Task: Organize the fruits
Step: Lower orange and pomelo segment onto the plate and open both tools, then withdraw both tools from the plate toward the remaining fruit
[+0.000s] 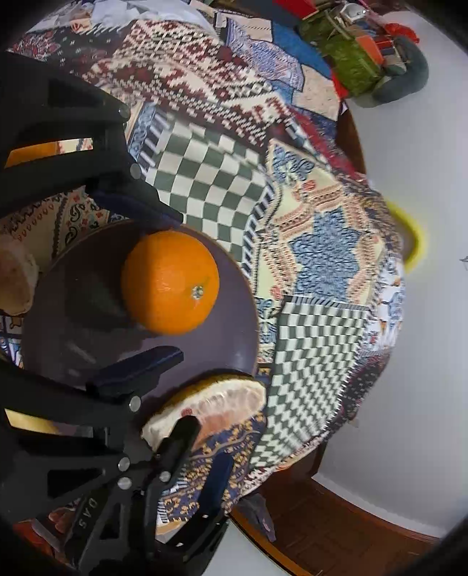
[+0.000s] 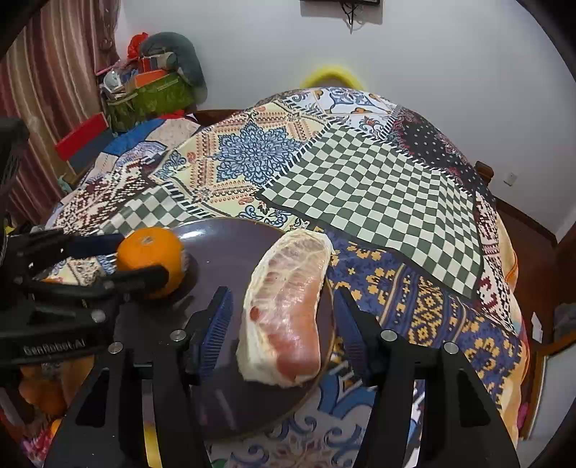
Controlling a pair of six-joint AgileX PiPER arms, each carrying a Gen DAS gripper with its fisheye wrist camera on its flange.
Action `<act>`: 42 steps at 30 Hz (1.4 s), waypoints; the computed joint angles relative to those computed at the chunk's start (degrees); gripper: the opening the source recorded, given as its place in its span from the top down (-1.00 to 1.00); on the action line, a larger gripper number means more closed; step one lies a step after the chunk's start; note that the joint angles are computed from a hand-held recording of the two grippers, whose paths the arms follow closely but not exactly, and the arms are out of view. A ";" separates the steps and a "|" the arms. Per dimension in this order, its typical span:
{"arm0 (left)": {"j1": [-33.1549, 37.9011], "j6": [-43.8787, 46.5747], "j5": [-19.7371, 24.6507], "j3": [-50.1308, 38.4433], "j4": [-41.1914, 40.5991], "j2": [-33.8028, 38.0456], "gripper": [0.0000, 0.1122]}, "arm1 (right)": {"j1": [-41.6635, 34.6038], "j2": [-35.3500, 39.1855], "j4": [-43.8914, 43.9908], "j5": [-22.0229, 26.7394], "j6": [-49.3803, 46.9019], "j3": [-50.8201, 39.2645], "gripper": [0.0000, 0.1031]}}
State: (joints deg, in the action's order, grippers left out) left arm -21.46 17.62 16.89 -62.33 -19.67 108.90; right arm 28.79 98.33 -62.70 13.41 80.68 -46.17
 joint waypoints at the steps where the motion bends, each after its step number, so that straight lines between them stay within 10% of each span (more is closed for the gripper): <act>1: 0.14 0.13 0.08 0.66 -0.20 -1.24 -0.21 | 0.70 -0.89 -0.68 1.03 0.90 0.44 -0.06; 22: 2.26 -2.63 -0.69 22.38 6.06 -30.02 -0.24 | 21.96 -20.54 -2.00 18.24 16.38 12.38 -0.44; 42: 21.17 32.03 4.65 37.71 -18.11 -41.29 -0.25 | 34.81 -6.09 -3.83 14.89 33.84 10.65 -0.80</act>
State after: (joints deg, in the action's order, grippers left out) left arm -0.29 49.64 21.54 -24.62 -37.78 67.61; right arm 63.60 92.24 -66.54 28.29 114.52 -35.51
